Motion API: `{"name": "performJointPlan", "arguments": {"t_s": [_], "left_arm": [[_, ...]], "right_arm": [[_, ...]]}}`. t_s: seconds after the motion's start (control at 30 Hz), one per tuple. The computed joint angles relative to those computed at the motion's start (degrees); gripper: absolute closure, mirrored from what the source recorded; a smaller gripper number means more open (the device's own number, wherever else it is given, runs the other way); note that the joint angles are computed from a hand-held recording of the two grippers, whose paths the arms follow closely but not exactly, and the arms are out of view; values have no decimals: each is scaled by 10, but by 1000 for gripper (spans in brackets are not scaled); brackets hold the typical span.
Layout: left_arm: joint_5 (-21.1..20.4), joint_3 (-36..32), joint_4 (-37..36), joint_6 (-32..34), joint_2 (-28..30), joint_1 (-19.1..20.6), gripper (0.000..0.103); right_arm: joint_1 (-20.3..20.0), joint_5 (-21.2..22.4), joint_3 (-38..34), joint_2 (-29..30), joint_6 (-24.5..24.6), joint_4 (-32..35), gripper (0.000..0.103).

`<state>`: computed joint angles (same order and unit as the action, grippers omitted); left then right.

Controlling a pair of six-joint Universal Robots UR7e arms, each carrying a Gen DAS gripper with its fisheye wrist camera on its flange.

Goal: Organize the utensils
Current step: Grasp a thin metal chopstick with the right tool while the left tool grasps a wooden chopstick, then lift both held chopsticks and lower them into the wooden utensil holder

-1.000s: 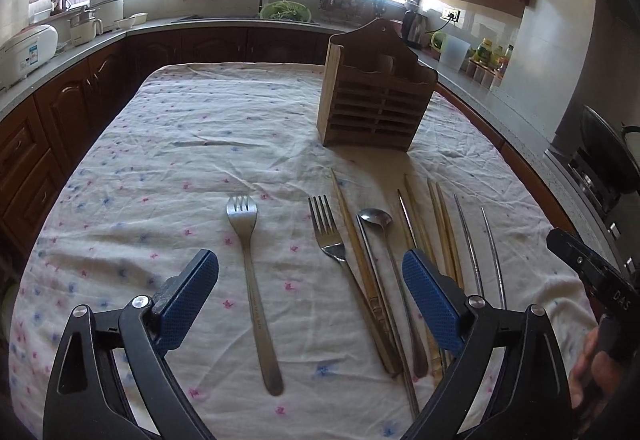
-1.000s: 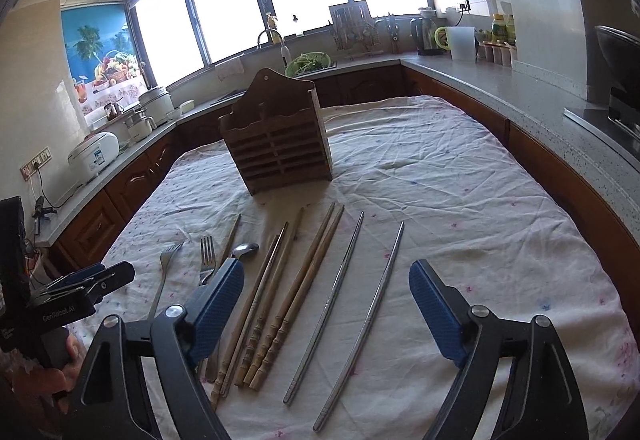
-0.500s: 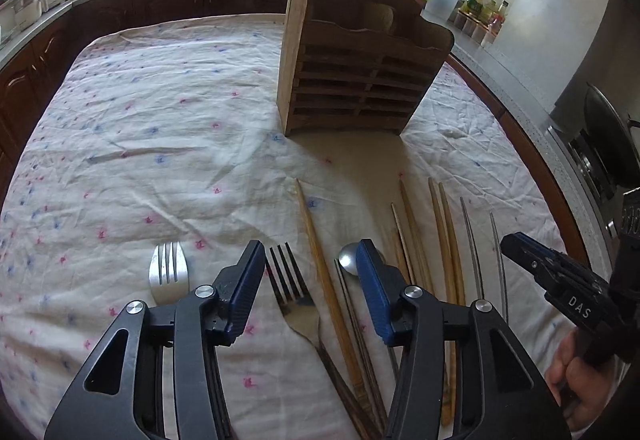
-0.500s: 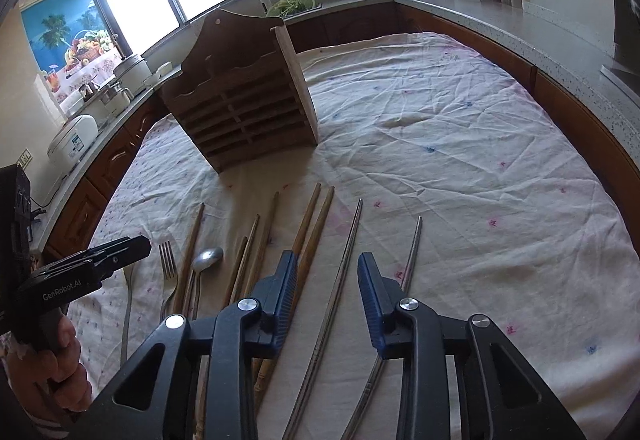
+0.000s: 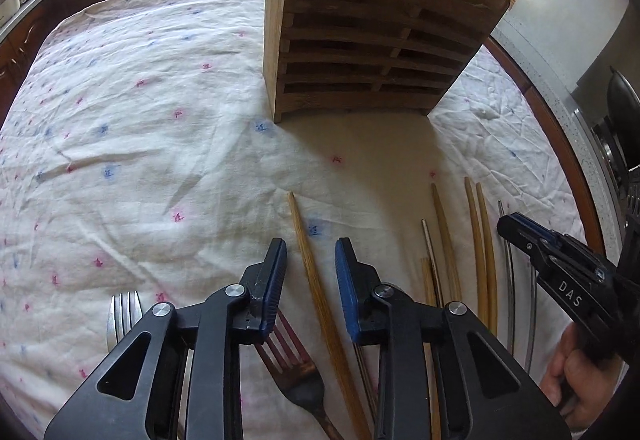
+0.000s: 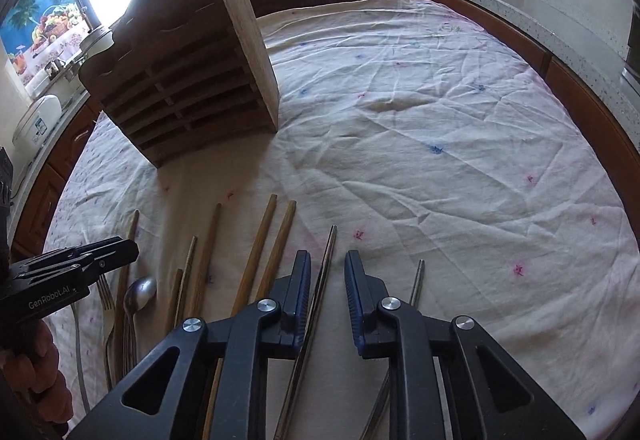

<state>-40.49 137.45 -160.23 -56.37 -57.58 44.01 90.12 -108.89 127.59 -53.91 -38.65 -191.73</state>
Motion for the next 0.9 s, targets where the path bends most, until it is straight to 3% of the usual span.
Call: {"name": "performJointPlan", "arguments": {"t_s": [0.17, 0.3, 0.57, 0.9], "left_arm": [[11, -14, 23, 9, 12, 0, 95], [14, -12, 2, 27, 19, -2, 95], [14, 17, -41, 28, -3, -31, 97], [49, 76, -3, -55, -89, -147, 98]], "right_arm": [[13, -27, -7, 25, -20, -36, 89], [16, -34, -3, 41, -49, -77, 96], [-6, 48, 13, -24, -6, 5, 99], [-1, 118, 54, -113, -8, 33, 99]]}}
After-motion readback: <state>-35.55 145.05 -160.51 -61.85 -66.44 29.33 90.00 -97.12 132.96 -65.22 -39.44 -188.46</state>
